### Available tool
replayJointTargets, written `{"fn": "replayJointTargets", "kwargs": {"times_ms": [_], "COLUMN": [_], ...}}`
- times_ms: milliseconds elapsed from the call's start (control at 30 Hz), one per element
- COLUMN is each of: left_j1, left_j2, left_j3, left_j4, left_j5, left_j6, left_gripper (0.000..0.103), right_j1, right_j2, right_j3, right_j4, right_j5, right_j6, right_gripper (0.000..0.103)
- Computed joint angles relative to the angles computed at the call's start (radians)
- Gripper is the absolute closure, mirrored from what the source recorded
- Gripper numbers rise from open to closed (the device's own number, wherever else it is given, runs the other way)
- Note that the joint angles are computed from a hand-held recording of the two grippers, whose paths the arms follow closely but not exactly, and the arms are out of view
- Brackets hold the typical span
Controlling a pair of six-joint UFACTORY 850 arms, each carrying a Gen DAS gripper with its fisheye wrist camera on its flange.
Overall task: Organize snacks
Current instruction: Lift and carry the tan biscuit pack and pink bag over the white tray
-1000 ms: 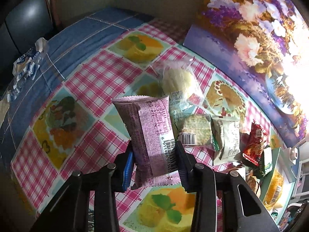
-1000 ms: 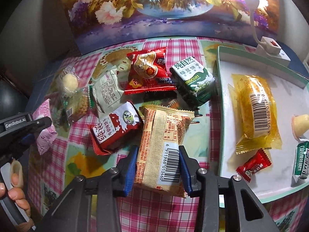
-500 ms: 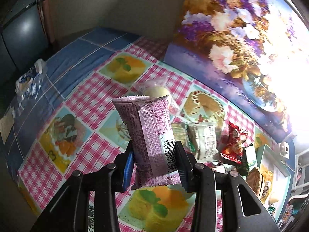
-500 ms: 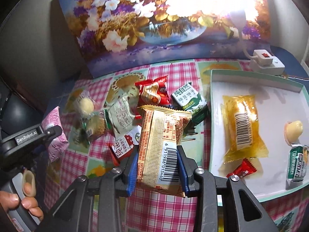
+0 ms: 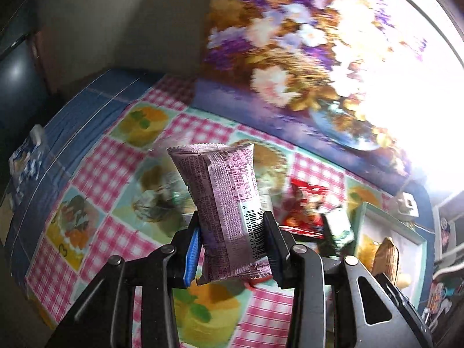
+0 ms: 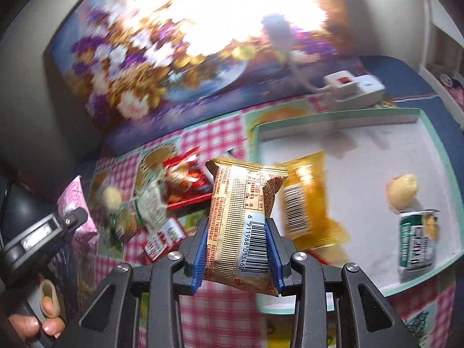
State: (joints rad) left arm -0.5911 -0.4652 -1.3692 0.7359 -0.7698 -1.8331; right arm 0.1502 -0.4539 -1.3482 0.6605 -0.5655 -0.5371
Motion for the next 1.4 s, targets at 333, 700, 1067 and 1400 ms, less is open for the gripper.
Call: {"fn": "replayJointTargets", "kwargs": {"times_ms": [333,700,1067,1400], "left_j1": [-0.032,-0.087,-0.117,-0.114], "left_j2": [-0.079,-0.23,-0.432,-0.548], "left_j3": [-0.136,-0.375,-0.66,-0.802], "left_j4": [0.003,-0.029,-0.148,-0.169], "left_j5": [-0.014,-0.015,0.033,0.019], "left_j6": [0.098,0.302,0.519,0.568], "left_gripper": [0.062,0.062,0.061,0.061], "right_j1": [-0.101,-0.167,-0.196,-0.218], "right_j2": [-0.023,-0.062,-0.082,-0.12], "right_j3": [-0.038,-0.077,-0.093,-0.142], "right_j4": [-0.037,-0.1,-0.066,-0.058], "right_j5": [0.025,0.035,0.037,0.062], "right_j6": [0.13,0.229,0.225,0.239], "right_gripper": [0.065,0.065,0.064,0.064]}}
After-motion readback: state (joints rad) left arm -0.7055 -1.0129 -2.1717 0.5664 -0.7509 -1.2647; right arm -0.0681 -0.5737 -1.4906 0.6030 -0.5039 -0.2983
